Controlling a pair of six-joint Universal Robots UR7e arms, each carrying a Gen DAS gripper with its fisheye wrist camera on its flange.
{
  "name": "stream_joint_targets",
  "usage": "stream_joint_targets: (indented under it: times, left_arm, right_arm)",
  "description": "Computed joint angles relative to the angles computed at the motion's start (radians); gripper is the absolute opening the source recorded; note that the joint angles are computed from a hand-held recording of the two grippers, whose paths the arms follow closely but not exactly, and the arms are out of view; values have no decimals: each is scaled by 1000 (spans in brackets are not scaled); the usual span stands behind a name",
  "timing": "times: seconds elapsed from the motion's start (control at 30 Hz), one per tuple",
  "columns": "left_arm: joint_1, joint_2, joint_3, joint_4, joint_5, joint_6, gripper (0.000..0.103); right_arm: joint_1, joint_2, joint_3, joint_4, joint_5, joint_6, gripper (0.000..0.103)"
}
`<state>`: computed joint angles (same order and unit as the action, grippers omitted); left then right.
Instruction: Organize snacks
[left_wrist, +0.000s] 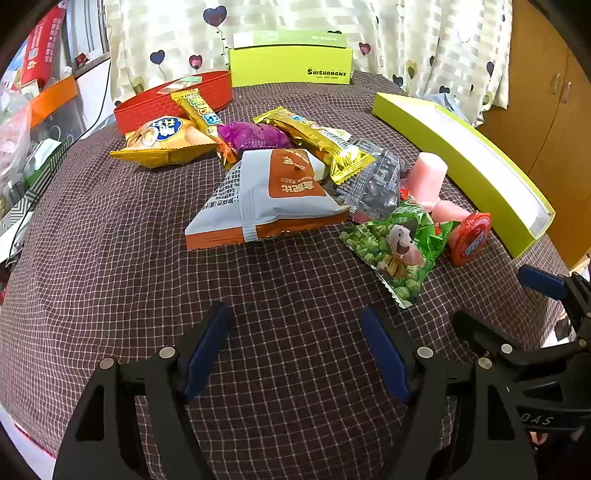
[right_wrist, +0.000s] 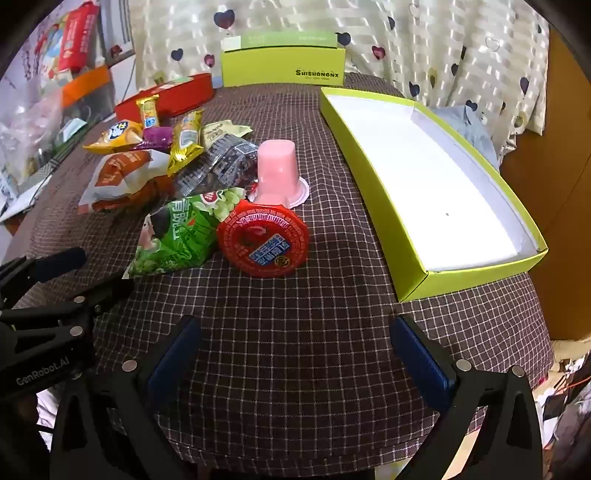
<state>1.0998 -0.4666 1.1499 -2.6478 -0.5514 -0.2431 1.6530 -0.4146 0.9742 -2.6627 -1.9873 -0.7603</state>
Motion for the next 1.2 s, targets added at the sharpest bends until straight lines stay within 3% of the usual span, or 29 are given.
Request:
stream_joint_targets:
  times: [1.2]
  left_arm:
    - [0,2,-1,-5,4,5,75]
  right_arm:
    - [-1,2,-5,0,9,-1,103]
